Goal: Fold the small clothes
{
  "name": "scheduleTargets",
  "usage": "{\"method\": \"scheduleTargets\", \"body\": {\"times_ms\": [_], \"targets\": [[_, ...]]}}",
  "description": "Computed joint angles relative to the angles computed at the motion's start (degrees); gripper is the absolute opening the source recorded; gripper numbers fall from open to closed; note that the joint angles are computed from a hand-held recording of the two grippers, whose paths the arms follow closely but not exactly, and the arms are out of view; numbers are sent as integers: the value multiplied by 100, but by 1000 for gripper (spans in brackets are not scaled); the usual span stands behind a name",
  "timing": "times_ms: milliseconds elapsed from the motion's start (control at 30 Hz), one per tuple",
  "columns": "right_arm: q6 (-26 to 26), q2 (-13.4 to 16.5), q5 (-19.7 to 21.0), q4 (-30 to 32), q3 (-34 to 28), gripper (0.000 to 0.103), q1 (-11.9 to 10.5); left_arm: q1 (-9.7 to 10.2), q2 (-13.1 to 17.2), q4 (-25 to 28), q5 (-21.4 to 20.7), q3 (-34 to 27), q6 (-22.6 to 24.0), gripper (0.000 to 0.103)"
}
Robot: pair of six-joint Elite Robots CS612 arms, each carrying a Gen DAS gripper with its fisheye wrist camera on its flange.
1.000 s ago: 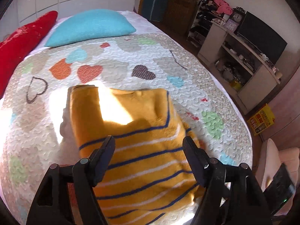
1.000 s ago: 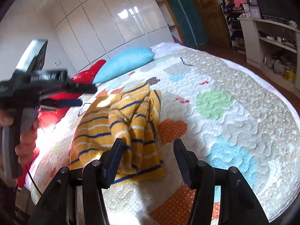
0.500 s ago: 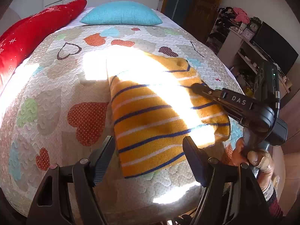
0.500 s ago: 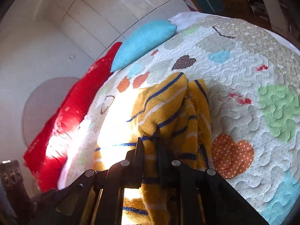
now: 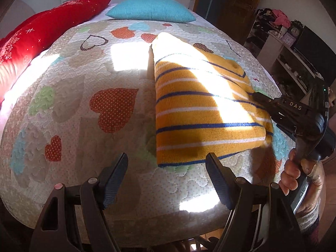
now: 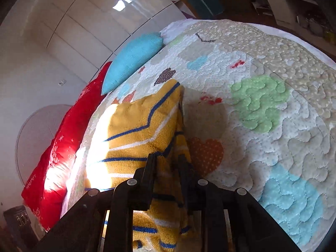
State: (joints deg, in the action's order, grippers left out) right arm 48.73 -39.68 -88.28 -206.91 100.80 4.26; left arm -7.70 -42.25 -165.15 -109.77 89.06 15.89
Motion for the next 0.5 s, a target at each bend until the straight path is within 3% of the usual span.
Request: {"method": "scheduleTargets", "body": {"times_ms": [67,133,267,367,433,500], "targets": [[-155,-132,-615,-131,84,26,140,21,-10,-93,16,24,-58,75],[-481,-227,-831,-210,79,26,232,43,-23,-163,1,42,-160,75],[-1014,-195,-295,-43,-212,26,240,52,-89,-582,55,182,-339,75],[-1051,-15,34,629,-581,26,163,38,-174,-1126,188,371,-357,75],[-926,65,-78,1205,-722,24,132,38,-219,-1585,285,507,-332,80],[-668,53,-228,966,-608,25,136,40,-225,-2212,433,630,-369,89]]}}
